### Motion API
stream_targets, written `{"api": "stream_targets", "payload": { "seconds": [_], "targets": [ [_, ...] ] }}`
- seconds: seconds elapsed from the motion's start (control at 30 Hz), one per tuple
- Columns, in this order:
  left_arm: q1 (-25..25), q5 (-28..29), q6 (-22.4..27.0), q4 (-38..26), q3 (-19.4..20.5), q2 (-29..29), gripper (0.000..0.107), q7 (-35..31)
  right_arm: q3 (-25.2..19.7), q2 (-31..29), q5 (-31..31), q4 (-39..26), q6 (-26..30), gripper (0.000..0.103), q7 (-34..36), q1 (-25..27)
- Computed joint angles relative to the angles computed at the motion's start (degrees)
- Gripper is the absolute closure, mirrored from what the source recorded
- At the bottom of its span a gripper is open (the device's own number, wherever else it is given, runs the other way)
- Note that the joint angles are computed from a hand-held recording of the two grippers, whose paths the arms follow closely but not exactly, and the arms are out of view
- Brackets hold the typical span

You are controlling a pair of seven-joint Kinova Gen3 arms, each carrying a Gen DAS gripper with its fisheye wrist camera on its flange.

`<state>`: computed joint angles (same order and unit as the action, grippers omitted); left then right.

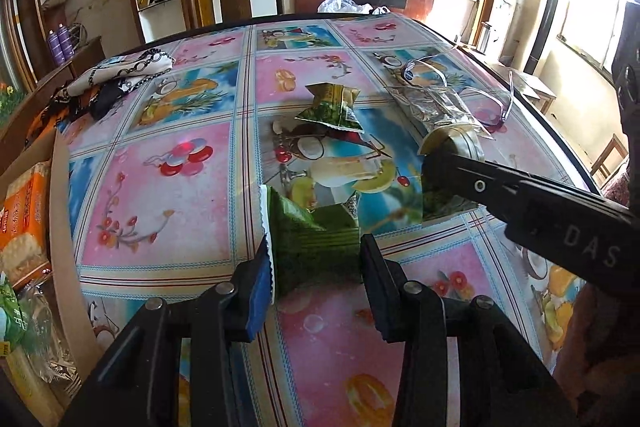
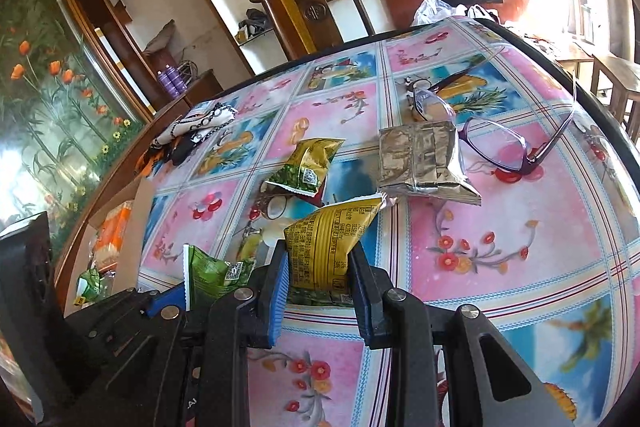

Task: Organize snacks
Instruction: 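Hold the green packet and yellow chip bag above the tablecloth with both tools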

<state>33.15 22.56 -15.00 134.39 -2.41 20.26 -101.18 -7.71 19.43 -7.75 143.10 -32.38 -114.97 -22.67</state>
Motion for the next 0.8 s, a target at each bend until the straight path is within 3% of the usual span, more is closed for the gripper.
{"api": "stream_targets", "payload": {
  "seconds": [0.57,0.8],
  "targets": [
    [4.04,7.07,-3.28,1.18,-2.23,-0.8,0.07,-6.14,0.33,-0.17,-1.11,0.24,-0.14,0.073,0.17,-0.5],
    [3.37,9.81,-4.62,1.58,-0.76,-1.16,0.07,-8.68,0.31,-0.54,-1.08,0.28,-0.06,0.073,0.09,-0.3]
  ]
}}
